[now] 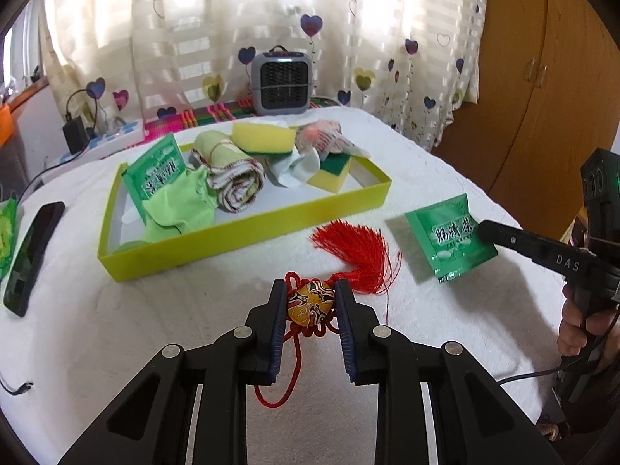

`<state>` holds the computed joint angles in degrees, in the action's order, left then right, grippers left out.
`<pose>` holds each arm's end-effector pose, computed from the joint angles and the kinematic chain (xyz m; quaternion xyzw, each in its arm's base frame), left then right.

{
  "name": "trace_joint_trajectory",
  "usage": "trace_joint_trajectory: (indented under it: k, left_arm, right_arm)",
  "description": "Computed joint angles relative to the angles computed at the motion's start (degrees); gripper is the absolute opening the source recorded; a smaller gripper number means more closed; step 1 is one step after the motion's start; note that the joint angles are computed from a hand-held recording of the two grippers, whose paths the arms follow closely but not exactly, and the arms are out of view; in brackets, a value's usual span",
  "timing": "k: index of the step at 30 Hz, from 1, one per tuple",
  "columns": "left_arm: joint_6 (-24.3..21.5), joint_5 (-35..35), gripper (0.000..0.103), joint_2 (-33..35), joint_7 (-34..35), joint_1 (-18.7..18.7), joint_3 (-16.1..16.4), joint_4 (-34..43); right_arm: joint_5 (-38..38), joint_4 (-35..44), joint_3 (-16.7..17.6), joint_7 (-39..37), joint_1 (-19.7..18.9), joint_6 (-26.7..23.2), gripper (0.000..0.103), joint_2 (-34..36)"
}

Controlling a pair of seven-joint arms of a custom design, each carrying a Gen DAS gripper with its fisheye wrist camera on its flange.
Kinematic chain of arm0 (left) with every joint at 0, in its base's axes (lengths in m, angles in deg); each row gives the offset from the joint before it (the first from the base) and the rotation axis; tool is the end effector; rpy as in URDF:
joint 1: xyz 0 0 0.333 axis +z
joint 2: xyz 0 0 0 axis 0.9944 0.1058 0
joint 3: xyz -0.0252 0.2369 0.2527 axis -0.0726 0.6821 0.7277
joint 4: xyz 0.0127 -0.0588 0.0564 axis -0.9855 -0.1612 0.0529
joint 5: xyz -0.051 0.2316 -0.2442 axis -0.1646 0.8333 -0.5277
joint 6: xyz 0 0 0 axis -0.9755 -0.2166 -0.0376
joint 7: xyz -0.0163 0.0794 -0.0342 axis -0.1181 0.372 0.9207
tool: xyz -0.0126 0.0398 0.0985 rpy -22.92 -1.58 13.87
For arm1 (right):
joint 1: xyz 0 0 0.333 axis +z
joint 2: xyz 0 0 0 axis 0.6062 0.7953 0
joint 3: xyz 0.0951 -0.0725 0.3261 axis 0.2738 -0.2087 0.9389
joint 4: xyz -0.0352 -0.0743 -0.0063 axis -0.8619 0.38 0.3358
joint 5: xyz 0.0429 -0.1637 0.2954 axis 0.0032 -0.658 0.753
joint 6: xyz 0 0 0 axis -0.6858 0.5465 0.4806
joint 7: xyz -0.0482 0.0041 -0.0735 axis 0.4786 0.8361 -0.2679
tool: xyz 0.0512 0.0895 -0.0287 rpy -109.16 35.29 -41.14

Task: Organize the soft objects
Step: 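Lift the tassel and tea packet and carry them over the green box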

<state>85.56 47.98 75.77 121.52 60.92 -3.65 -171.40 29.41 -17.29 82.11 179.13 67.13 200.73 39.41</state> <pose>0.6328 -0.3048 0.4239 -0.6353 0.6685 -0.3087 0.2331 0.7002 0.4238 0.4058 -0.7101 0.5541 -0.0792 0.4272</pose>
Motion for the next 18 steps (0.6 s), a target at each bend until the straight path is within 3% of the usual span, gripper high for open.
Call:
trace_joint_trajectory:
  k: [8,18]
  left_arm:
    - [2.4,4.8,0.023,-1.3,-5.1,-2.0,3.8,0.2]
    - [1.6,7.6,0.023,-1.7,-7.0,-1.2,3.1,1.3]
  right_arm:
    - [0.2,0.3,0.5,-1.0,0.1,0.8,0.007,-0.1]
    - [-0.1,3.6,0.5,-1.9,0.6,0.5,0.007,0.9]
